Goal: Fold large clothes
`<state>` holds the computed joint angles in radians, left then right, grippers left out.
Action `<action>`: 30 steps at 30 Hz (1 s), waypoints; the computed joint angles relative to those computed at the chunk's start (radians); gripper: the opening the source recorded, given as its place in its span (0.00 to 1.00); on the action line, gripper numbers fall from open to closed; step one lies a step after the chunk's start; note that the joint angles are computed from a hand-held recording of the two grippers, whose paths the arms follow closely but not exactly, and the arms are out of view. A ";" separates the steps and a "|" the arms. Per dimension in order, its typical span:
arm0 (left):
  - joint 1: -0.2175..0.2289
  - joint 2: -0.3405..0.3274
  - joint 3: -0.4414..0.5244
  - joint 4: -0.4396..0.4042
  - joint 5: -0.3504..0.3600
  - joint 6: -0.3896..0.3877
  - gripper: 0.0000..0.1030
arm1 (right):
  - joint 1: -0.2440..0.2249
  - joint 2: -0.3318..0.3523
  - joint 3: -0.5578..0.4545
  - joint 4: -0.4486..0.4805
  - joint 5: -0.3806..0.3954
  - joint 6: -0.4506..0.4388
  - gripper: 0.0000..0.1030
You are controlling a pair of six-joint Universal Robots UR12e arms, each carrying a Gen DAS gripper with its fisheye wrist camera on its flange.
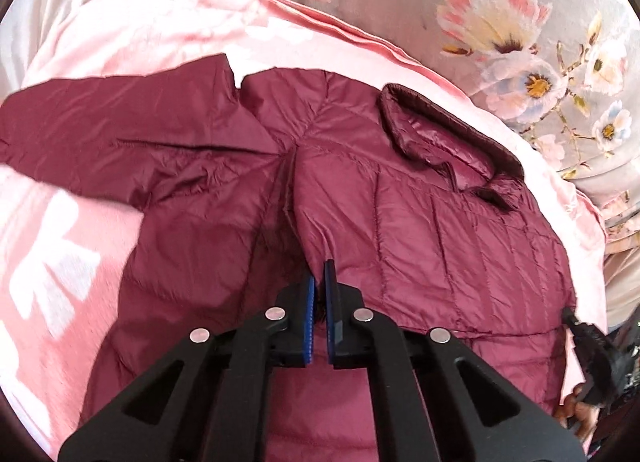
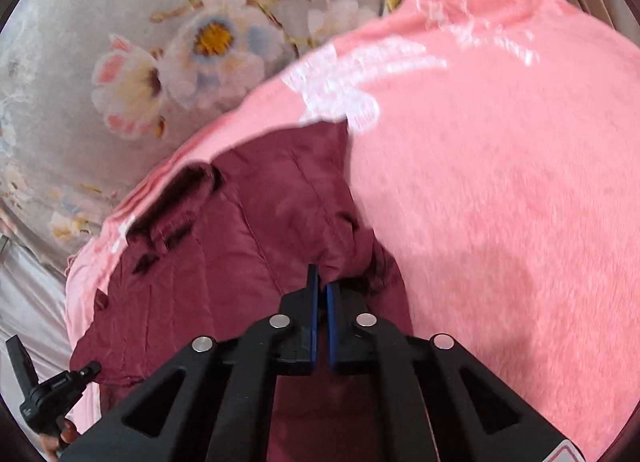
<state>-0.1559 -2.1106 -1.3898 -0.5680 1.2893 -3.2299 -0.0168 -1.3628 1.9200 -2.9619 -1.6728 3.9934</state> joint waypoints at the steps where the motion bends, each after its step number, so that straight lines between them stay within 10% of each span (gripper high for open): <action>1: -0.001 -0.002 0.000 0.011 0.008 0.001 0.03 | 0.008 0.000 0.001 -0.028 -0.028 -0.014 0.02; 5: -0.008 -0.005 -0.012 0.057 0.053 0.011 0.03 | 0.033 0.003 -0.004 -0.085 -0.114 -0.072 0.02; 13: -0.033 -0.029 -0.024 0.078 0.157 0.067 0.03 | 0.021 0.026 -0.060 0.189 -0.063 -0.099 0.01; 19: -0.058 -0.035 -0.045 0.149 0.248 0.106 0.04 | 0.065 0.051 -0.111 0.315 -0.194 -0.179 0.02; 30: -0.070 -0.036 -0.053 0.177 0.292 0.120 0.05 | 0.102 -0.019 -0.062 0.268 -0.216 -0.118 0.15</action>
